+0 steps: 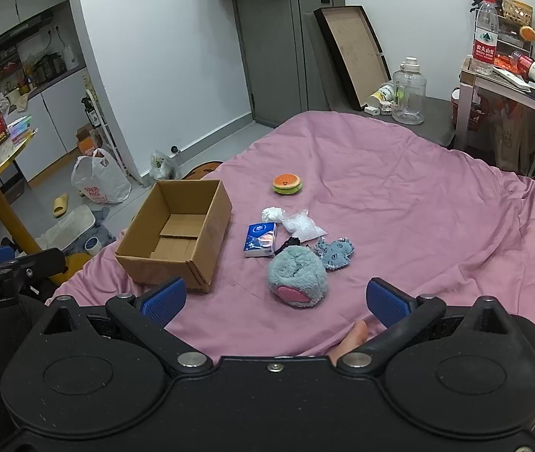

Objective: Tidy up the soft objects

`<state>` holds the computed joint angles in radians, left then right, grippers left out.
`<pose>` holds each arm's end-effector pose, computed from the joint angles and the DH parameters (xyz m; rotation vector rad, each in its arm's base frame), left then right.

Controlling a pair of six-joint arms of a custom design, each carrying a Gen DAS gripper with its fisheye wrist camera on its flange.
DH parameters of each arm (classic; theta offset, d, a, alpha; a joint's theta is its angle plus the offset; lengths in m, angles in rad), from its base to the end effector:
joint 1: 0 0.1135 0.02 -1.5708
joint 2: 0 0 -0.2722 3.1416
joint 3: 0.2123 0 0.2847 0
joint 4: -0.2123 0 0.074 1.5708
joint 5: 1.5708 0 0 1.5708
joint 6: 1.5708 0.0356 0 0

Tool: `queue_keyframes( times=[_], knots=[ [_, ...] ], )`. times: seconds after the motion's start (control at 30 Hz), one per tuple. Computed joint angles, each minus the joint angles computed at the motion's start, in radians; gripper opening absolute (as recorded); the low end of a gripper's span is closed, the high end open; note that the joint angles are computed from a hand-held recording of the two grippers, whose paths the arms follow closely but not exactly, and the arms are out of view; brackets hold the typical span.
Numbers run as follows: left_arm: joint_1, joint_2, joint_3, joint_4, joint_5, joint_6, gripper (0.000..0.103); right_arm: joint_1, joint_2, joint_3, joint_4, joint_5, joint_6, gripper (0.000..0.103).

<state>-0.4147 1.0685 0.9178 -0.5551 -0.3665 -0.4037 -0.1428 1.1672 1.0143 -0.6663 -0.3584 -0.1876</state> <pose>0.2383 -0.0910 0.3000 -0.1772 2.2144 -0.0302 0.2696 -0.0261 0.3023 -0.2190 2.3292 0.2655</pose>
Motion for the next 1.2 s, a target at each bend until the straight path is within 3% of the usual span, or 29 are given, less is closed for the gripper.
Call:
queue_keyframes(
  times=[0.97, 1.2],
  knots=[
    [-0.022, 0.062, 0.004, 0.015, -0.015, -0.014, 0.103, -0.027, 0.047, 0.018, -0.012, -0.041, -0.010, 0.103],
    [-0.015, 0.101, 0.007, 0.046, 0.023, -0.002, 0.103, -0.024, 0.084, 0.021, -0.001, -0.041, -0.011, 0.103]
  ],
)
